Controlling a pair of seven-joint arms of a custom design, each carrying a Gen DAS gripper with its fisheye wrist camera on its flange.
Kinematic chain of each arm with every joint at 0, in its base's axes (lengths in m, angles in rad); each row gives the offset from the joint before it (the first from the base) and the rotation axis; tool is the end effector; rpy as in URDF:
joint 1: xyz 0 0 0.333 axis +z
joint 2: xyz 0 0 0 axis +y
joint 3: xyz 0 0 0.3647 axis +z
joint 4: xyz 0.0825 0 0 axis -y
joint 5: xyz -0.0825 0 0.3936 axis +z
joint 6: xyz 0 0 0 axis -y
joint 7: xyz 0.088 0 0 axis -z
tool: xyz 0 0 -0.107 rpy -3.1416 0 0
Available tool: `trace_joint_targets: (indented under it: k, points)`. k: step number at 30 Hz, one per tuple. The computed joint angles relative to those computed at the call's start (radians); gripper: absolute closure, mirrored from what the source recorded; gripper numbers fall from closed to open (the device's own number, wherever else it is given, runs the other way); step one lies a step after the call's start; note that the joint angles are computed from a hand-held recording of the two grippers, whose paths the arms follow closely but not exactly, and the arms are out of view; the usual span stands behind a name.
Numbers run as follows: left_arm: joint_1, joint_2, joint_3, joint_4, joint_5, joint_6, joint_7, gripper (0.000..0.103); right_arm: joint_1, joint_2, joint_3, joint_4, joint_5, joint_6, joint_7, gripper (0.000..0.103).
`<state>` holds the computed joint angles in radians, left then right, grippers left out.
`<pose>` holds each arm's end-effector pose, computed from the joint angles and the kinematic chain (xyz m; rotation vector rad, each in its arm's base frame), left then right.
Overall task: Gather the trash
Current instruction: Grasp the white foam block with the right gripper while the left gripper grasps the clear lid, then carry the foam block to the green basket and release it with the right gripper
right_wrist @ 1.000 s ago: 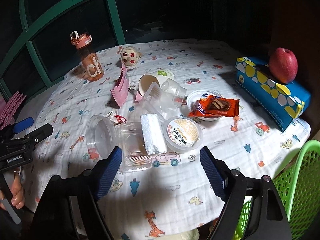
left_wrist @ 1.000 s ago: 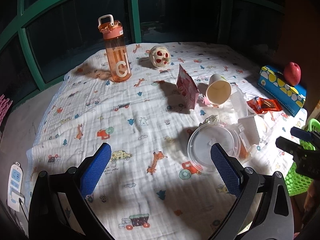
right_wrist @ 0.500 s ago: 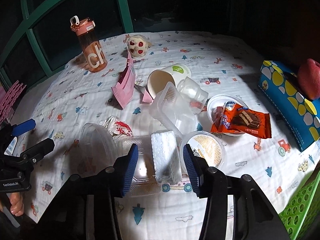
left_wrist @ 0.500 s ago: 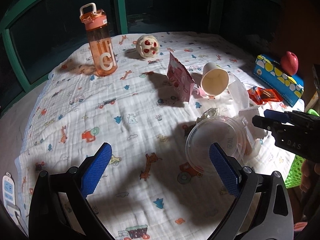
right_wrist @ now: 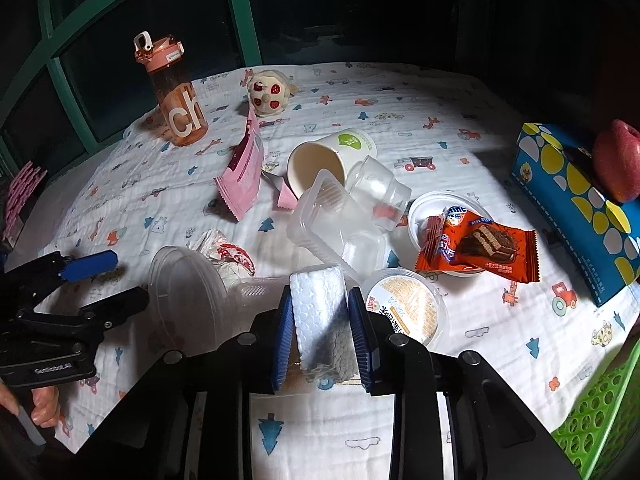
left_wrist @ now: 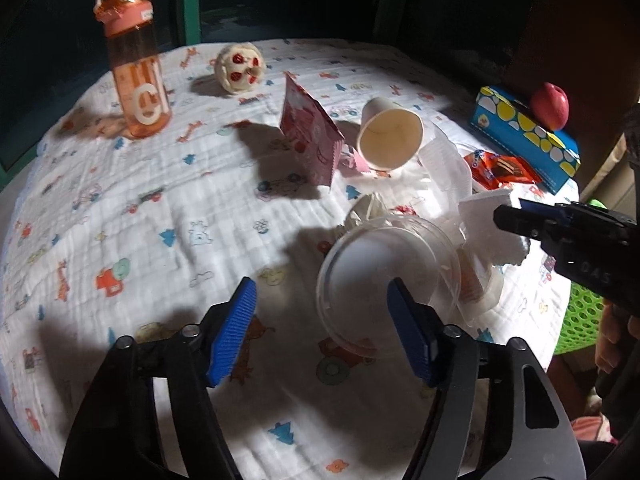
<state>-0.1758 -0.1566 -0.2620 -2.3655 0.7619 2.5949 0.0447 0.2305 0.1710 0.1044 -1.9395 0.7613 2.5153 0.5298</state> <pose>0.4539 -0.2315 0.4642 -2.2398 1.3369 -0.6019 0.6124 0.2030 0.4816 -2.2920 0.8886 -0.1303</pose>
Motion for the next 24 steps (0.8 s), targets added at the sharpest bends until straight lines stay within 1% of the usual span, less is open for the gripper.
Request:
trace_joint_targets:
  k: [2, 4, 6, 8, 9, 10, 12, 14, 17, 20, 24]
  points:
    - [0.002, 0.014, 0.013, -0.004, -0.021, 0.037, 0.024, 0.045, -0.008, -0.016, -0.001, -0.012, 0.020, 0.001, -0.015, 0.076]
    - [0.005, 0.026, 0.019, -0.006, -0.032, 0.056, 0.034, 0.050, -0.012, -0.027, -0.005, -0.017, 0.032, -0.002, -0.021, 0.076]
    - [0.010, 0.037, 0.027, -0.014, -0.041, 0.101, 0.043, 0.054, -0.016, -0.037, -0.010, -0.021, 0.045, -0.005, -0.023, 0.076]
    - [0.016, 0.044, 0.034, -0.023, -0.052, 0.141, 0.051, 0.063, -0.022, -0.047, -0.016, -0.024, 0.060, -0.021, -0.027, 0.076]
    - [0.018, 0.049, 0.037, -0.027, -0.060, 0.162, 0.057, 0.065, -0.024, -0.052, -0.019, -0.026, 0.064, -0.024, -0.028, 0.076]
    - [0.020, 0.053, 0.038, -0.030, -0.065, 0.174, 0.062, 0.070, -0.024, -0.054, -0.021, -0.028, 0.068, -0.024, -0.026, 0.076]
    - [0.025, 0.057, 0.035, -0.034, -0.057, 0.189, 0.050, 0.072, -0.028, -0.062, -0.025, -0.032, 0.086, -0.033, -0.030, 0.076]
    - [0.028, 0.054, 0.034, -0.039, -0.057, 0.199, 0.045, 0.085, -0.032, -0.069, -0.029, -0.037, 0.102, -0.043, -0.034, 0.076]
    - [0.030, 0.047, 0.031, -0.045, -0.056, 0.199, 0.038, 0.095, -0.036, -0.084, -0.035, -0.045, 0.126, -0.055, -0.043, 0.076]
    - [0.032, 0.037, 0.026, -0.050, -0.054, 0.195, 0.021, 0.099, -0.040, -0.102, -0.042, -0.059, 0.149, -0.063, -0.059, 0.076]
    - [0.032, 0.011, 0.010, -0.050, -0.030, 0.171, -0.010, 0.101, -0.048, -0.127, -0.057, -0.075, 0.181, -0.085, -0.079, 0.076]
